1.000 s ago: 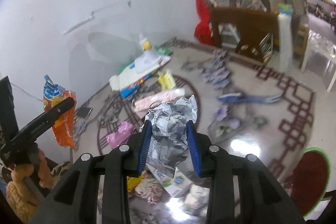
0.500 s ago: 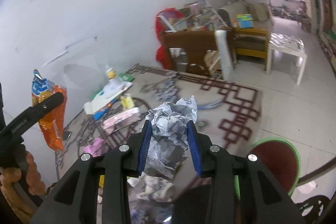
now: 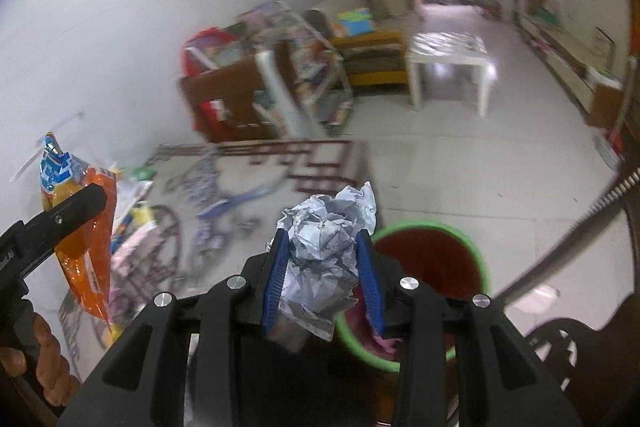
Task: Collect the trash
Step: 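Carry the chip bag and foil over the red bin and open both tools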
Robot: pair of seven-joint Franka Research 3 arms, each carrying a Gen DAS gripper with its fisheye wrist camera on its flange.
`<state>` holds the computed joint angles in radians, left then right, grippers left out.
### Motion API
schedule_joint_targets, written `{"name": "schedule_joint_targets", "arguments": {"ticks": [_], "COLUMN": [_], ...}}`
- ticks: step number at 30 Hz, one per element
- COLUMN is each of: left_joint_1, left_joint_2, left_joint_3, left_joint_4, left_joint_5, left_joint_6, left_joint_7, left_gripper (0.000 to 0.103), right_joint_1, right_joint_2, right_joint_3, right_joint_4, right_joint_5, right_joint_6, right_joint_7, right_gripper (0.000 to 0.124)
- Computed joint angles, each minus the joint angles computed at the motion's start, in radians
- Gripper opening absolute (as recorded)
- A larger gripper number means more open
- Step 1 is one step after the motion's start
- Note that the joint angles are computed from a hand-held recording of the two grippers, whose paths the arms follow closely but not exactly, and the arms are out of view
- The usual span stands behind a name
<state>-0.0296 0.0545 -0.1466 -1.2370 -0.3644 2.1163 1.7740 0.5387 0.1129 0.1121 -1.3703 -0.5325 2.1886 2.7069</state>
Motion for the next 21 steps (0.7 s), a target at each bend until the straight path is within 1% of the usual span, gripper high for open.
{"name": "schedule_joint_targets", "arguments": {"ticks": [2, 4, 8, 13, 15, 16, 17, 18, 21], "left_joint_1": [-0.023, -0.039, -0.057, -0.081, -0.084, -0.083, -0.084, -0.085, -0.089], "left_joint_2": [0.045, 0.083, 0.098, 0.157, 0.163, 0.159, 0.156, 0.153, 0.162], "left_joint_3": [-0.021, -0.038, -0.06, -0.079, -0.086, -0.088, -0.09, -0.092, -0.095], "left_joint_4": [0.04, 0.074, 0.073, 0.147, 0.154, 0.145, 0.139, 0.133, 0.145], "left_joint_5": [0.014, 0.03, 0.044, 0.067, 0.066, 0.063, 0.061, 0.058, 0.057], "left_joint_6": [-0.041, -0.065, -0.061, -0.071, -0.066, -0.053, -0.043, -0.034, -0.034], "left_joint_7": [-0.008, -0.012, 0.004, 0.01, 0.019, 0.03, 0.038, 0.044, 0.056], "left_gripper": [0.067, 0.067, 0.069, 0.072, 0.081, 0.084, 0.088, 0.091, 0.092], "right_joint_1": [-0.012, -0.031, -0.063, -0.091, -0.101, -0.105, -0.108, -0.11, -0.113], "right_joint_2": [-0.033, -0.064, -0.095, -0.103, -0.106, -0.098, -0.099, -0.098, -0.095], "right_joint_3": [-0.006, -0.004, 0.009, 0.018, 0.019, 0.018, 0.018, 0.018, 0.018], "right_joint_4": [-0.053, -0.104, -0.152, -0.172, -0.182, -0.175, -0.178, -0.177, -0.175], "right_joint_5": [0.009, 0.016, 0.016, 0.015, 0.021, 0.026, 0.031, 0.027, 0.03], "right_joint_6": [-0.002, 0.001, -0.005, -0.011, -0.006, -0.004, 0.0, -0.005, -0.011], "right_joint_7": [0.023, 0.044, 0.069, 0.078, 0.08, 0.076, 0.076, 0.08, 0.077], "right_gripper": [0.034, 0.034, 0.035, 0.035, 0.037, 0.047, 0.053, 0.053, 0.053]}}
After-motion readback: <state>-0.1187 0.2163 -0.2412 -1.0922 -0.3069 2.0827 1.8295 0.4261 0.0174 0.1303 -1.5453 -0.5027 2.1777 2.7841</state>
